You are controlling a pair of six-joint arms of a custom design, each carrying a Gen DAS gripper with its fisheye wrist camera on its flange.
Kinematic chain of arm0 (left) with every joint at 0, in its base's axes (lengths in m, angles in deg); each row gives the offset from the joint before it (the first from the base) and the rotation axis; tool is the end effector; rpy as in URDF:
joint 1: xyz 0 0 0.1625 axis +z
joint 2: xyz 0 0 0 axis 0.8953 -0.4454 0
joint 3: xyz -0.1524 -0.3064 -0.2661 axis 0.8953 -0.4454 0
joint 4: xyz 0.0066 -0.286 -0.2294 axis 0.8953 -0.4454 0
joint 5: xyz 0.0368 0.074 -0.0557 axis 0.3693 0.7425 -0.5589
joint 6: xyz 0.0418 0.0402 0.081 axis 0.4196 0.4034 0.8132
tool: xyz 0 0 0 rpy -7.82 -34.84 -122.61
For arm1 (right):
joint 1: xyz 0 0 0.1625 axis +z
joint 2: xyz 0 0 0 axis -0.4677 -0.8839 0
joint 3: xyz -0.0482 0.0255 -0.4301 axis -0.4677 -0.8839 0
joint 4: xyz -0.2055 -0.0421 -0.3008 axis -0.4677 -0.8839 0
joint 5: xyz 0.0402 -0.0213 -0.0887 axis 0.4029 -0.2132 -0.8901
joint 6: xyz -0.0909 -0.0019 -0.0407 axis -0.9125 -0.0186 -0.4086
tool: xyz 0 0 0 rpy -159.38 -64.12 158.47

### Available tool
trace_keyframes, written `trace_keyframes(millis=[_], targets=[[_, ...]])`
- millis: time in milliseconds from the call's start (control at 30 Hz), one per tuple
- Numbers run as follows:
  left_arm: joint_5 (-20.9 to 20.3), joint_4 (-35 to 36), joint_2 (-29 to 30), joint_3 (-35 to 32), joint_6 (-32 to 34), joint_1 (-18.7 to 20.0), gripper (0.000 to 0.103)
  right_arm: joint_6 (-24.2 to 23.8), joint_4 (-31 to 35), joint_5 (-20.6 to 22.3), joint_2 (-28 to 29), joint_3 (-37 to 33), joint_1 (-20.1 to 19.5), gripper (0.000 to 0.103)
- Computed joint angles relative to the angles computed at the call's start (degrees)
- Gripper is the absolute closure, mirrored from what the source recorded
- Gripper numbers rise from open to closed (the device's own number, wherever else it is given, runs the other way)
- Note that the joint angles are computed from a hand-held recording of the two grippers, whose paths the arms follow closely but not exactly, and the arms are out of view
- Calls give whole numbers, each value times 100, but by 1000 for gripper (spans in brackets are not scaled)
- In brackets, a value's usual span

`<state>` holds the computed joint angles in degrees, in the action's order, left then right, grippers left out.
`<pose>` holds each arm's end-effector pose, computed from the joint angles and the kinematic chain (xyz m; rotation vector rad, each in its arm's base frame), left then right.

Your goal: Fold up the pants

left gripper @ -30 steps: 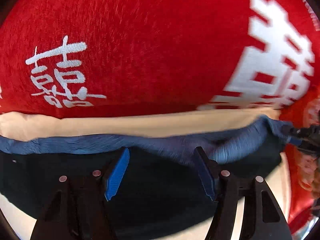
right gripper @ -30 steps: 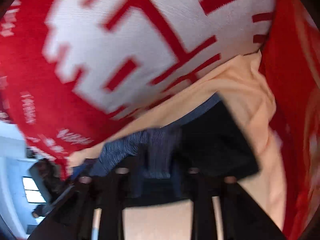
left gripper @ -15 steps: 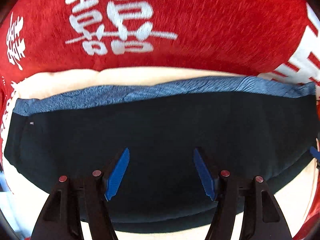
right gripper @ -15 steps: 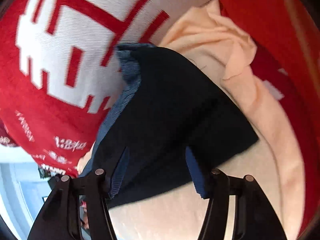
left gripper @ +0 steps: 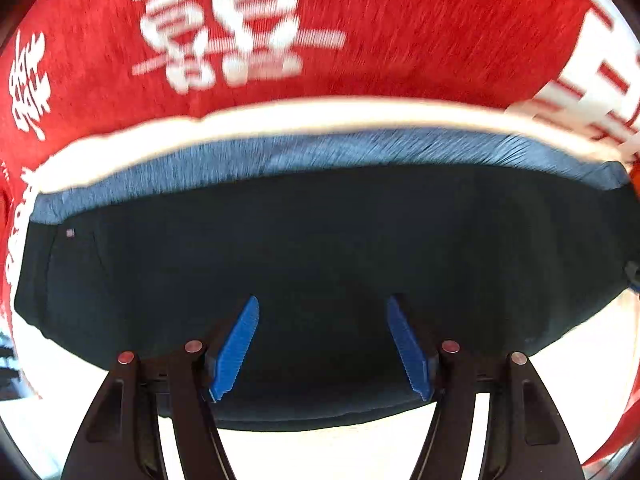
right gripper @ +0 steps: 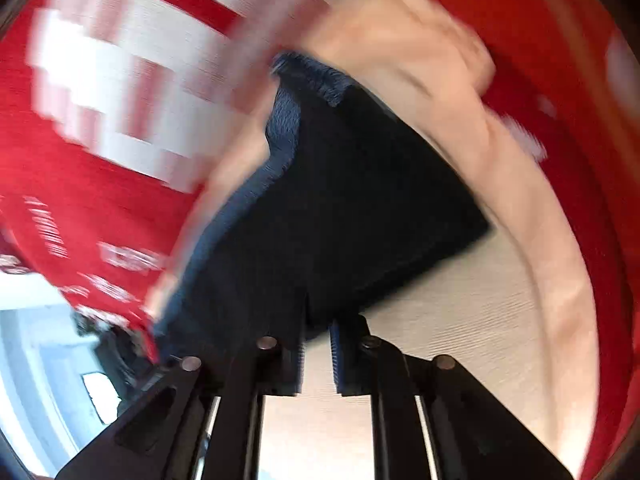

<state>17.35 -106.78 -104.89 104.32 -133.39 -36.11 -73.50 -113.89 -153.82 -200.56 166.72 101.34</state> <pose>-0.3140 -0.3671 0.2042 0.4886 2.2738 -0.0281 0.0602 -0.2646 0.3514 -0.7798 -2.9115 0.8245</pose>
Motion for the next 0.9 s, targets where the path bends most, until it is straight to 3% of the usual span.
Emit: trace_keyframes(millis=[67,100,200,267,300,400,467,500,567,600,633,700,800,900], targets=[[-13,-114,24,38,-105,-29,35,153,57,213,-178,54,-222,86],[53,-205,-29,70,-97,-45,35,164,225,119,-372,20,-152,82],[197,-263,-36,-17,-25,-29,35,488,149,-845,-389,-119,859,78],[313,-380,80,-125,72,17,35,434,-148,-1593,83,-421,1687,78],[354,-469,153,-160,108,44,35,349,-324,-1756,338,-531,1848,78],[351,-821,428,-210,231,117,35,-74,-647,-1967,1198,-982,1888,72],[380,-719,597,-151,326,124,35,-156,-458,-2408,1590,-1160,1801,68],[403,-869,551,-7,358,91,33,-118,-339,-2600,1697,-1176,1658,78],[391,-926,296,188,389,94,27,150,-646,-2439,1440,-951,1451,82],[324,-838,153,226,364,115,26,403,-645,-2564,1287,-886,1493,82],[300,-705,30,235,315,132,27,680,-599,-2753,1123,-814,1654,78],[298,-204,-248,198,172,163,27,960,-359,-2715,990,-782,1875,69],[540,451,-721,130,37,263,27,1195,-434,-1871,1037,-566,2195,68],[1051,1074,-1165,-54,129,462,27,1514,-1220,-1193,1962,-330,2918,66]])
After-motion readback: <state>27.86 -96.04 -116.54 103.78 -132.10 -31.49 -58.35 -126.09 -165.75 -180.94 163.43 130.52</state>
